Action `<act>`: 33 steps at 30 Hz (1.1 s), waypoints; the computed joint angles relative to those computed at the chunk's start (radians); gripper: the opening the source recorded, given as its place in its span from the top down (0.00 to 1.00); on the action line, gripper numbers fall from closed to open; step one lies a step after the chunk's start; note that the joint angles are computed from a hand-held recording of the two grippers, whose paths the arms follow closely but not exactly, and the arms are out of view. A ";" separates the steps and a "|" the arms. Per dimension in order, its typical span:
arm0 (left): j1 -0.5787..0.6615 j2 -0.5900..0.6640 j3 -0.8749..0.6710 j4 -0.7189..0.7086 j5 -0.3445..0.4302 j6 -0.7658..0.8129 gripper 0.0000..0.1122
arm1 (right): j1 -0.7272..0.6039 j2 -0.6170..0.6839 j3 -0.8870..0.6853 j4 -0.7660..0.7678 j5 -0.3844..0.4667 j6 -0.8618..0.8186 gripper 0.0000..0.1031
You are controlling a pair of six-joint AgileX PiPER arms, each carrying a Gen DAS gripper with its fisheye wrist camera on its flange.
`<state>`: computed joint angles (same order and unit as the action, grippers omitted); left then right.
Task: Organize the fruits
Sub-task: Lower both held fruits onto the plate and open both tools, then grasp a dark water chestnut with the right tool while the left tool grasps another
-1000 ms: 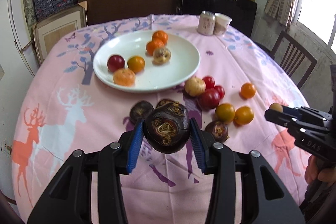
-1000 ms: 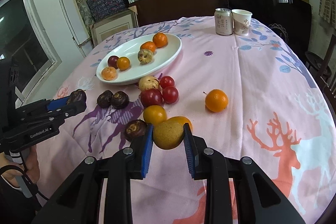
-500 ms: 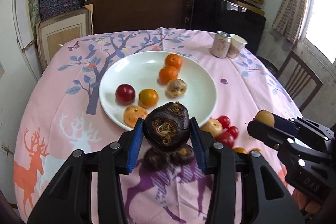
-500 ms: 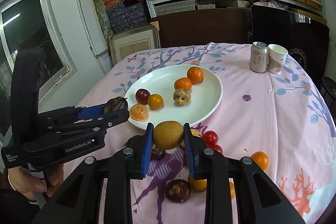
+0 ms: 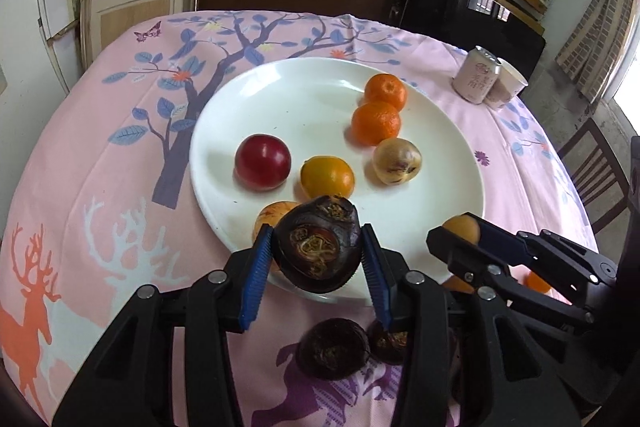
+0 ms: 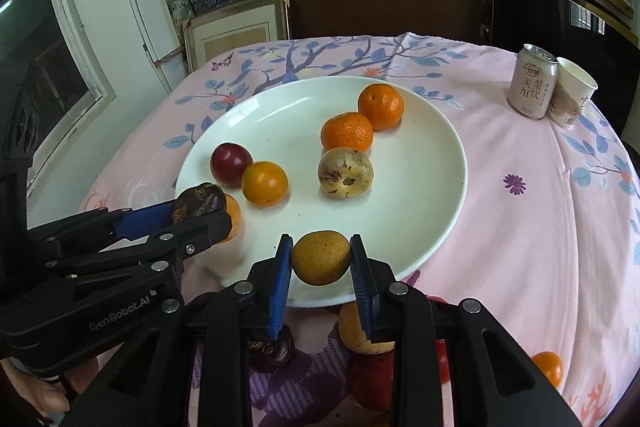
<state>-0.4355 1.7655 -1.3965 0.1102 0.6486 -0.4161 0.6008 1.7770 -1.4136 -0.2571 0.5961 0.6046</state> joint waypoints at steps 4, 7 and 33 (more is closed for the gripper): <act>0.015 -0.002 0.005 -0.036 0.000 0.025 0.57 | -0.002 -0.013 0.016 -0.039 0.008 0.050 0.52; 0.004 -0.032 0.032 0.015 -0.004 -0.025 0.38 | -0.015 -0.071 0.088 0.003 -0.031 0.031 0.49; -0.284 -0.601 0.644 0.383 -0.054 -0.487 0.18 | 0.306 -0.488 0.630 -0.389 0.024 0.658 0.21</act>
